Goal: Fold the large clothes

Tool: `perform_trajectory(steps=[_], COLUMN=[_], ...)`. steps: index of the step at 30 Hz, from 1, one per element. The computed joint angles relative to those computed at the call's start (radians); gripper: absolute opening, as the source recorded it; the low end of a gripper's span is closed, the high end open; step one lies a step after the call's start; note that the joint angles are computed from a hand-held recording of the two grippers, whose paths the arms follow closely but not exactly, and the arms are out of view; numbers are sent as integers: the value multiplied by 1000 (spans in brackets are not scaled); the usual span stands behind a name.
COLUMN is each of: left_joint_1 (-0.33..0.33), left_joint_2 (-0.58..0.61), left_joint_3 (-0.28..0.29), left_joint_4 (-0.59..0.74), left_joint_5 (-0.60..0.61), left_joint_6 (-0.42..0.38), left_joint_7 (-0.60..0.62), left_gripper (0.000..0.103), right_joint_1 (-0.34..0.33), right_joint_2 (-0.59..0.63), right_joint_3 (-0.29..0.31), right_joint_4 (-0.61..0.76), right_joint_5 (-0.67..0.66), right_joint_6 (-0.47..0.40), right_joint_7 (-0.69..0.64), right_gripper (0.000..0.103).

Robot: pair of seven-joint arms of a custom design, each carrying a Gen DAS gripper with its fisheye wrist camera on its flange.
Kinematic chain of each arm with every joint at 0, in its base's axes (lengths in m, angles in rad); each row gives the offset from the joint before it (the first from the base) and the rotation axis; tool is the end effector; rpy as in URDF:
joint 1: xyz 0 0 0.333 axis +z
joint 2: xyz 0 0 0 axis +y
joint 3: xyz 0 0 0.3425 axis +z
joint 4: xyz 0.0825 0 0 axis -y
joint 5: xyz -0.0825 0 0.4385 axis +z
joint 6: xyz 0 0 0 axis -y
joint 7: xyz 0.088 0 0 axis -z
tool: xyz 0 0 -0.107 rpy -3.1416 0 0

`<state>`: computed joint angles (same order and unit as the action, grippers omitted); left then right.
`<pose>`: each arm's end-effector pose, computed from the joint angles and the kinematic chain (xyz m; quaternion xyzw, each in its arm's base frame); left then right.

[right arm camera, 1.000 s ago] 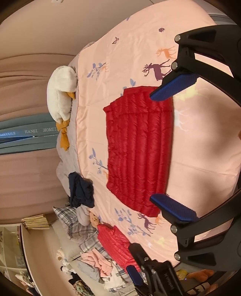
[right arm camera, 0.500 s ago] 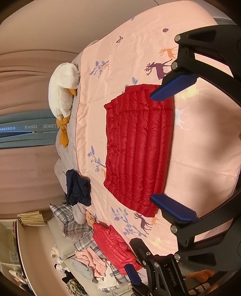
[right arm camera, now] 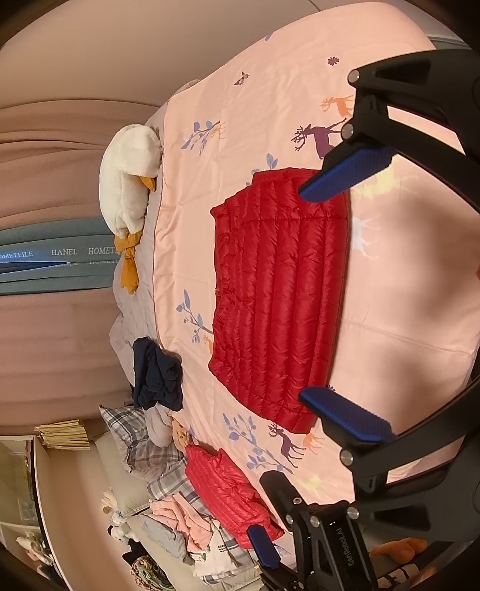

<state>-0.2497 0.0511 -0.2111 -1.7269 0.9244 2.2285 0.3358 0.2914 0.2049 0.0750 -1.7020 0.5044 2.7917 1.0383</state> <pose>0.6161 -0.2747 0.6159 -0.7341 0.5101 -0.2260 0.3870 0.6895 0.2355 0.5798 -0.7657 0.4570 -0.1968 0.4077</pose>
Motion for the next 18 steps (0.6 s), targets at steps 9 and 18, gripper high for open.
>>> perform_trajectory(steps=[9,18], left_joint_1=[-6,-7], left_joint_2=[14,16], left_joint_3=[0,3], left_joint_4=[21,23], left_joint_5=[14,8], left_joint_6=[-10,-14], left_joint_7=[-9,0], left_gripper=[102,102], right_joint_1=[-1,-1], right_joint_2=[2,1], right_joint_3=[1,5], right_joint_4=[3,-4], right_joint_5=[4,20], right_joint_6=[-3,10], right_joint_7=[-8,-19], right_gripper=[101,101])
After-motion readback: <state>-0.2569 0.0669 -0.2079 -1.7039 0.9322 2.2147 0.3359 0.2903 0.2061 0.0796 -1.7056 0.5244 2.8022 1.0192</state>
